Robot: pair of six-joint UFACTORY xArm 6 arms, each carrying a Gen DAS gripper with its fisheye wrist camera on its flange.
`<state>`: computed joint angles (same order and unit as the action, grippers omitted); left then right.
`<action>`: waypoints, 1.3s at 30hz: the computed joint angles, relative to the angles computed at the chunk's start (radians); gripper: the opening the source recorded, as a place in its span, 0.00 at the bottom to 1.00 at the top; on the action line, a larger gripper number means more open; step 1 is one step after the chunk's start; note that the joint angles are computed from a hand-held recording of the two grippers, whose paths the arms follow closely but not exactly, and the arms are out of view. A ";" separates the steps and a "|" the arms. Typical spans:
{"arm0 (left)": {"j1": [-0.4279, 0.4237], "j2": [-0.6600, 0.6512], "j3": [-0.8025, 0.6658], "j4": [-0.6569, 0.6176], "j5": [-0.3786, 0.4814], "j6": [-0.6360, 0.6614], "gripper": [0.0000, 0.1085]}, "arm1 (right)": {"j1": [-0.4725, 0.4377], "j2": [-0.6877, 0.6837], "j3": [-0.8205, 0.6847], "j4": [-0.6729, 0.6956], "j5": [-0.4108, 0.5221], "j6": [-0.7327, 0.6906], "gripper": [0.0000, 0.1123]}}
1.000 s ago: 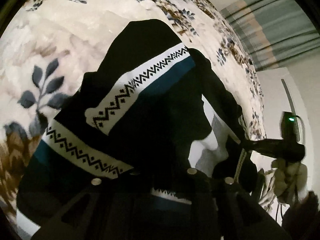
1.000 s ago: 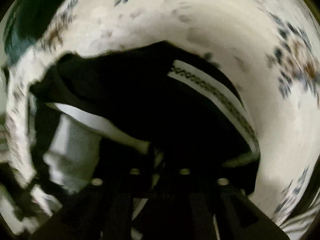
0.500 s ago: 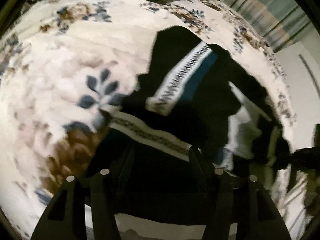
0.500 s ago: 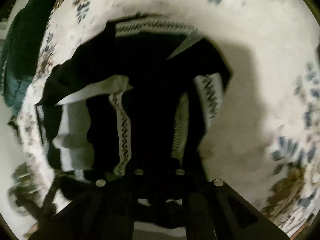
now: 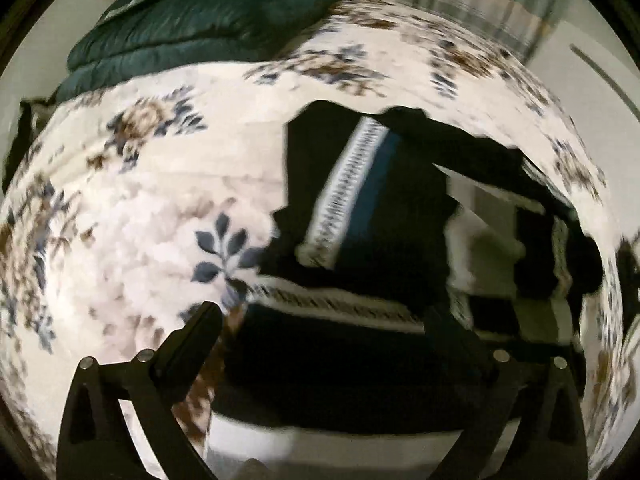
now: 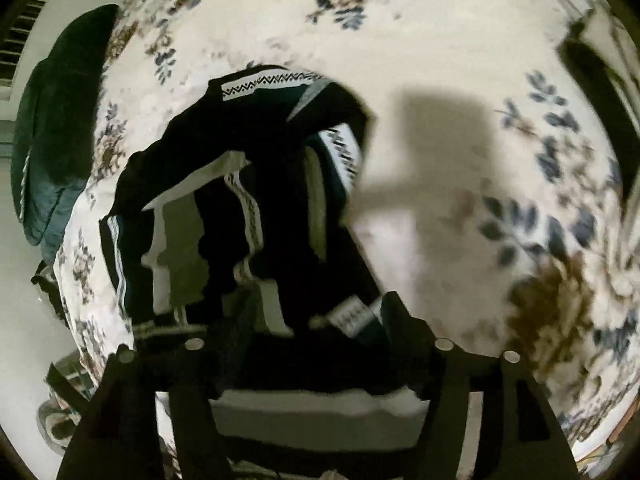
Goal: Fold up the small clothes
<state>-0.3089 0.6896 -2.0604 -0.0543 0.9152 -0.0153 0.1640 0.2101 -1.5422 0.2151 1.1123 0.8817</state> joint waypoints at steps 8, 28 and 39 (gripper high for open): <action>-0.178 -0.318 0.360 0.032 0.049 -0.039 0.95 | -0.048 -0.382 0.391 0.078 0.030 -0.120 0.73; -0.628 -0.346 0.609 0.156 0.048 -0.411 0.05 | -0.385 -0.205 0.365 0.343 0.069 -0.810 0.73; -0.580 -0.483 0.634 0.146 0.087 -0.474 0.04 | -0.332 0.379 -0.193 0.696 0.065 -0.840 0.84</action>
